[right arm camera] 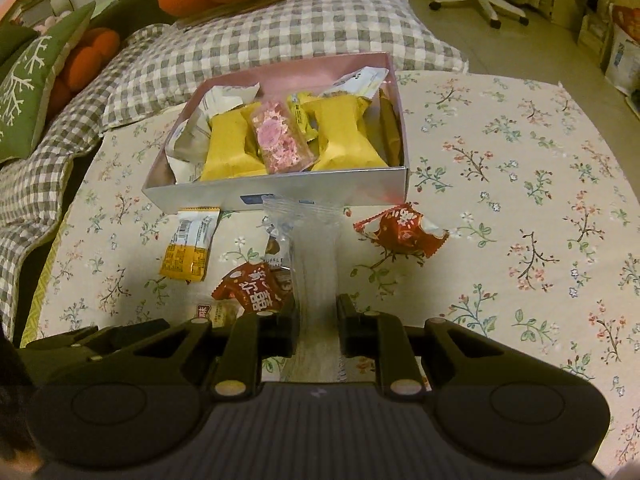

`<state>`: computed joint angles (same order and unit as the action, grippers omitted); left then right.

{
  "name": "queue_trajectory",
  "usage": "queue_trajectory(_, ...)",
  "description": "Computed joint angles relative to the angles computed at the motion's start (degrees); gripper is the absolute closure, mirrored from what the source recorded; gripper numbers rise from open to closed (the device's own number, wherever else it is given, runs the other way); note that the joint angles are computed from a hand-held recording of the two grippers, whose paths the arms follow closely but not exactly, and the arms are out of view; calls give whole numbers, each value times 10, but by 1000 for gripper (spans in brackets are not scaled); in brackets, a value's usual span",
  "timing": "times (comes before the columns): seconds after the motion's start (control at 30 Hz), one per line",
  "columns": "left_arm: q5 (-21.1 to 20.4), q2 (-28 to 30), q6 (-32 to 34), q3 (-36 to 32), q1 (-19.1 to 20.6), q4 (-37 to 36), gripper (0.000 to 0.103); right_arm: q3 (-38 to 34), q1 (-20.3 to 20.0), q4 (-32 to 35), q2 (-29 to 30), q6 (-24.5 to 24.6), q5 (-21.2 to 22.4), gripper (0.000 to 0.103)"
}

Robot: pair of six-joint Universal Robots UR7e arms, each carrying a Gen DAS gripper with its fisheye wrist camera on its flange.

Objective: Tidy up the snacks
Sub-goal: 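Grasp the clear packet with the right tool while the left tool grasps the brown-labelled packet, then carry both packets into the box and open both tools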

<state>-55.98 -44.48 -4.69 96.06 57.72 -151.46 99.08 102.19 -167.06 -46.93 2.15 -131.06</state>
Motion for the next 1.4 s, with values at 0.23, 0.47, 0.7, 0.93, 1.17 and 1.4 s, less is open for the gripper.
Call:
queue_trajectory(0.23,26,-1,32,0,-4,2,71,-1,1,-4,2,-6,3,86)
queue_trajectory(0.47,19,-10,30,0,-4,5,71,0,1,-19,2,-10,4,86)
queue_trajectory(0.7,1,-23,22,2,-6,-10,71,2,0,-36,3,-14,5,86)
queue_trajectory(0.93,-25,-32,16,-4,-2,-27,71,3,0,-66,5,-19,10,86)
queue_trajectory(1.17,-47,-35,12,-9,6,-58,71,-3,-3,-91,12,-28,24,86)
queue_trajectory(1.4,-53,-26,12,-23,16,-83,71,-15,-7,-109,21,-36,39,86)
